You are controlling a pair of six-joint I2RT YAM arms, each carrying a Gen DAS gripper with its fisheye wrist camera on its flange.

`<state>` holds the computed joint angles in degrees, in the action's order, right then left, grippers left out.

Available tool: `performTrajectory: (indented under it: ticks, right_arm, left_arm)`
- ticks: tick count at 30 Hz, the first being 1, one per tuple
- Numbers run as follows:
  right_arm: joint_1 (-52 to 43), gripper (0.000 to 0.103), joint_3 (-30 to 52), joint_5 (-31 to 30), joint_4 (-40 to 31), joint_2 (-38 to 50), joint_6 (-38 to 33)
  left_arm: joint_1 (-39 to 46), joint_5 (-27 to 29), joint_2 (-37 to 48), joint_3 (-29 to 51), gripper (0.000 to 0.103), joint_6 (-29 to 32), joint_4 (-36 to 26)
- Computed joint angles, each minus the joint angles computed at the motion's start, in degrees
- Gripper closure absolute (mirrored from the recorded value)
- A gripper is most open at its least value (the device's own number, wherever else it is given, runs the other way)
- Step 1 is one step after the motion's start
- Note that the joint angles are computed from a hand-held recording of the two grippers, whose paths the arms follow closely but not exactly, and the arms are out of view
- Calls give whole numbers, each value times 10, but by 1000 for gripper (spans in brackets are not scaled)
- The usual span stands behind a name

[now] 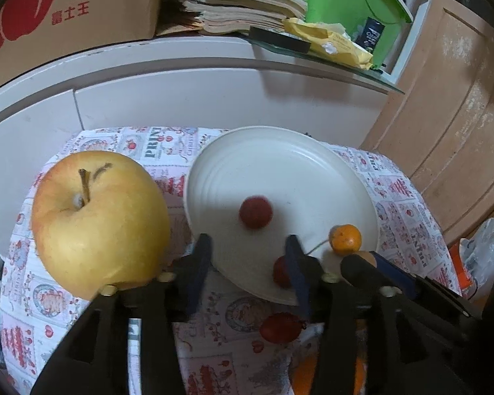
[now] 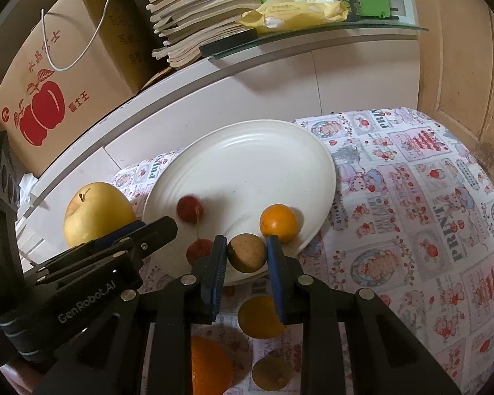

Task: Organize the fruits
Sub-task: 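Open both grippers to drop the plum and brown fruit onto the plate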

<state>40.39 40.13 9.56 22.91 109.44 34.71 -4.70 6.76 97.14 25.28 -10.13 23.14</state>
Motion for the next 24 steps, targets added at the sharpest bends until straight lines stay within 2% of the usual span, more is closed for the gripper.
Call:
performTrajectory:
  ticks: [4,7,16,24]
  right_arm:
    - [-2,77,1,-3,-7,-4,3]
    - [-2,73,2,-3,-11,-8,5]
    - [1,63,-5,16,-24,-23,12]
    - [7,62,-19,32,-49,-75,15]
  left_arm:
    - [11,9,-3,0,50,-5,-3]
    - [16,18,-9,-2,50,-7,-4]
    - [2,-10,-31,-11,47,-3,-7]
    - [-11,-34,-104,-26,47,4,-47]
